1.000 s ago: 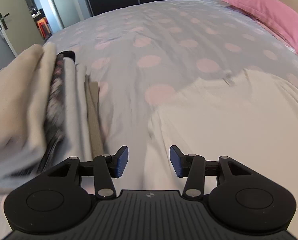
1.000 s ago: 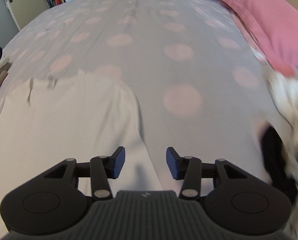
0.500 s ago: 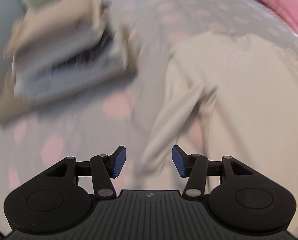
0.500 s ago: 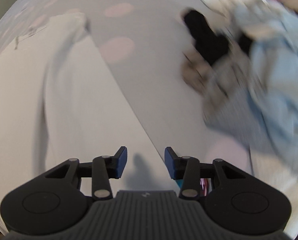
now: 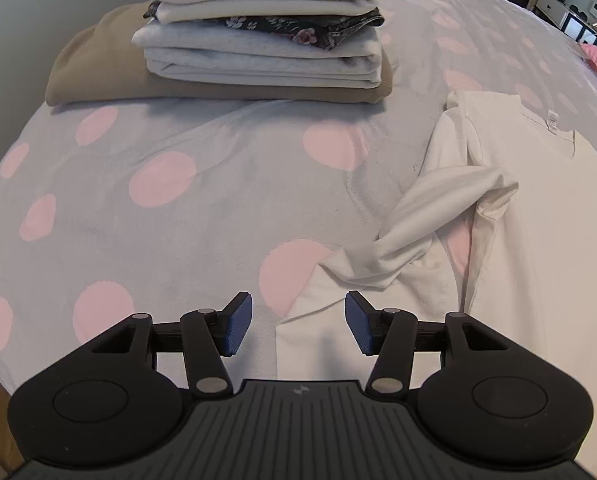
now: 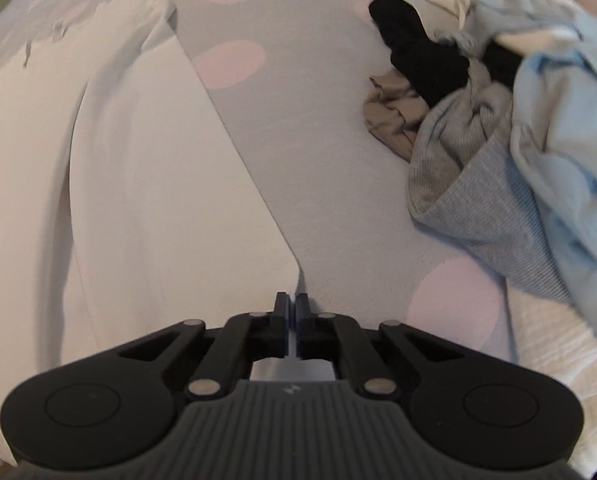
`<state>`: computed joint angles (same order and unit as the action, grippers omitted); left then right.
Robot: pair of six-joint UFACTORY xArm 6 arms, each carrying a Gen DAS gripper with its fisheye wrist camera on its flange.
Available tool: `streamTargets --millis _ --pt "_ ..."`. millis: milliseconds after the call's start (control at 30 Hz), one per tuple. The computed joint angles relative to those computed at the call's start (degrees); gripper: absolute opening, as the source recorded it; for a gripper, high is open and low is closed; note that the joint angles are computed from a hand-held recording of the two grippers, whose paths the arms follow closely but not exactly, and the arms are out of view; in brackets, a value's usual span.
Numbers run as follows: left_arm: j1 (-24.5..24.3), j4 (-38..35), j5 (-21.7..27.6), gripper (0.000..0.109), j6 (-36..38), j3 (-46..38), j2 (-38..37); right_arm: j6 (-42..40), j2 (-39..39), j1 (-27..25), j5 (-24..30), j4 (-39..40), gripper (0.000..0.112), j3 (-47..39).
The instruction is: Fold clothes
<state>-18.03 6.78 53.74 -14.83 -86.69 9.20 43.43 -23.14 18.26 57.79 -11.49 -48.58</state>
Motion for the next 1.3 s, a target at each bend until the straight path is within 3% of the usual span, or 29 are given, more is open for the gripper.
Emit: streamTargets --millis 233,467,667,800,900,1000,1167,1200,1267,1300 --pt "-0.5 1.2 1.6 0.051 1.4 -0.8 1.1 7.0 -3.6 -1.3 4.3 -9.5 0.003 -2.2" --pt "-1.0 1.0 -0.9 0.052 2.1 -0.4 1.0 5.0 0.0 -7.6 9.0 -16.1 0.003 -10.7" --pt "-1.0 1.1 4.9 0.052 4.7 -2.7 3.1 6.5 4.4 -10.7 10.5 -20.3 0.003 -15.0" --pt "-0.6 0.5 7.7 0.052 5.8 -3.1 3.9 7.9 4.4 -9.0 8.5 -21.7 0.008 -13.4" --pt "-0.3 -0.4 8.9 0.052 6.7 -2.9 4.2 11.9 1.6 -6.0 6.8 -24.4 0.032 -10.5" --pt "-0.5 -1.0 10.5 0.052 7.3 -3.3 5.2 16.0 -2.2 -3.0 3.2 -23.8 0.033 -6.6" --pt "-1.4 0.2 12.1 0.052 5.3 -3.3 6.6 20.3 -5.3 -0.3 -1.1 -16.2 0.035 -3.1" --pt "-1.6 0.5 12.1 0.050 4.7 -3.2 6.5 21.5 -6.0 0.1 -2.5 -16.3 0.039 -2.4" --pt "-1.9 -0.9 11.2 0.018 6.3 -2.3 5.7 22.7 -5.5 1.4 -1.0 -17.8 0.040 -3.0" --pt "-2.1 -1.2 10.7 0.007 7.1 -1.7 5.2 23.0 -5.4 1.8 -0.4 -18.3 0.040 -3.2"
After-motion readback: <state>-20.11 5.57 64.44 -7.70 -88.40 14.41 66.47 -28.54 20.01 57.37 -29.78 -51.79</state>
